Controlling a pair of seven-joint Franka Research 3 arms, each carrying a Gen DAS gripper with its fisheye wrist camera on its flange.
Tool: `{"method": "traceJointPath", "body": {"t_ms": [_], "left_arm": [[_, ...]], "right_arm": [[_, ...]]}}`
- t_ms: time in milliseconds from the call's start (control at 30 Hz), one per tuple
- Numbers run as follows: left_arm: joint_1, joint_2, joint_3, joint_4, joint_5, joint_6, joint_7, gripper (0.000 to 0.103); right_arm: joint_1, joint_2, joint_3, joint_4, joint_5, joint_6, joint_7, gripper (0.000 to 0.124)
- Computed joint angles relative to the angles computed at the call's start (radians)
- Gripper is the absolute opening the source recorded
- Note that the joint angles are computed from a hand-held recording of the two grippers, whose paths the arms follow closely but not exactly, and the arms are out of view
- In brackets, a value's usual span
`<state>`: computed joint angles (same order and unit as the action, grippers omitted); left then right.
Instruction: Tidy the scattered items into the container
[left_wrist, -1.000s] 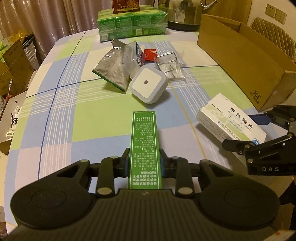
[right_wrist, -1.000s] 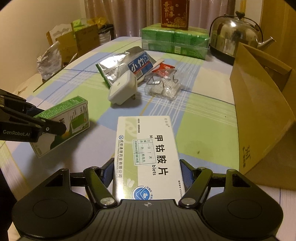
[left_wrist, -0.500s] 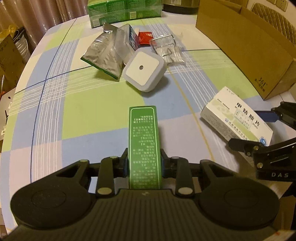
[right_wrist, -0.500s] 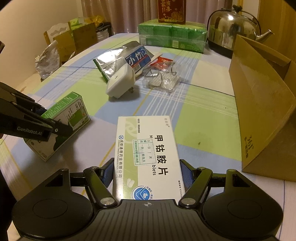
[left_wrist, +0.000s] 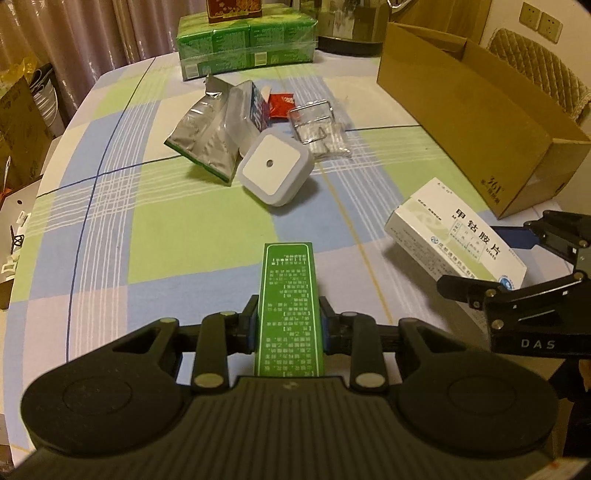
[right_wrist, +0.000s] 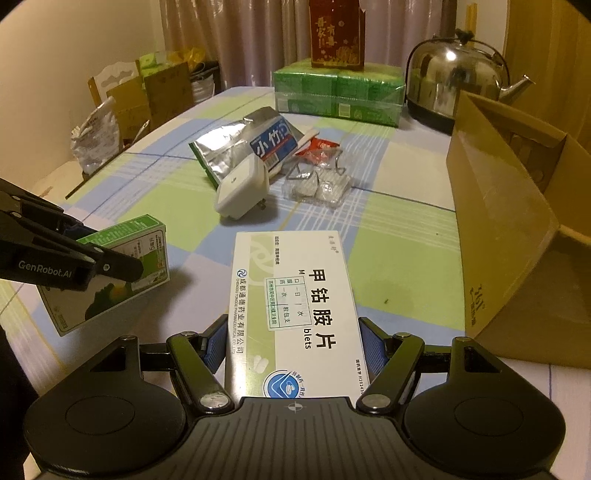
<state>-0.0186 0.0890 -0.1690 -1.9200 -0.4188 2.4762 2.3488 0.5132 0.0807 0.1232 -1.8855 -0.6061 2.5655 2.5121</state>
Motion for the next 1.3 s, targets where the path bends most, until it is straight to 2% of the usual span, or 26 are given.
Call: {"method": "traceJointPath", "body": {"t_ms": [433, 800, 1100, 1300], "left_arm": [[-0.019, -0.016, -0.008, 0.026, -0.043, 0.002, 0.026, 0.025], [-0.063, 0.035, -0.056, 0.175, -0.116, 0.008, 0.053, 0.025], [-0.117, 0.112, -0.122, 0.323, -0.126, -0.002, 0.043, 0.025], [-0.157, 0.172, -0.163, 0.405, -0.111, -0.026, 0.006, 0.025]], "right_arm": [[-0.015, -0.04, 0.007, 0.005, -0.088, -0.024, 0.055, 0.068], [-0.059, -0.077, 0.01, 0.077, -0.255, -0.101, 0.125, 0.069], [-0.15, -0.158, 0.007, 0.047, -0.32, -0.163, 0.131, 0.069], [-0.226, -0.221, 0.011, -0.015, -0.313, -0.167, 0.117, 0.069]]}}
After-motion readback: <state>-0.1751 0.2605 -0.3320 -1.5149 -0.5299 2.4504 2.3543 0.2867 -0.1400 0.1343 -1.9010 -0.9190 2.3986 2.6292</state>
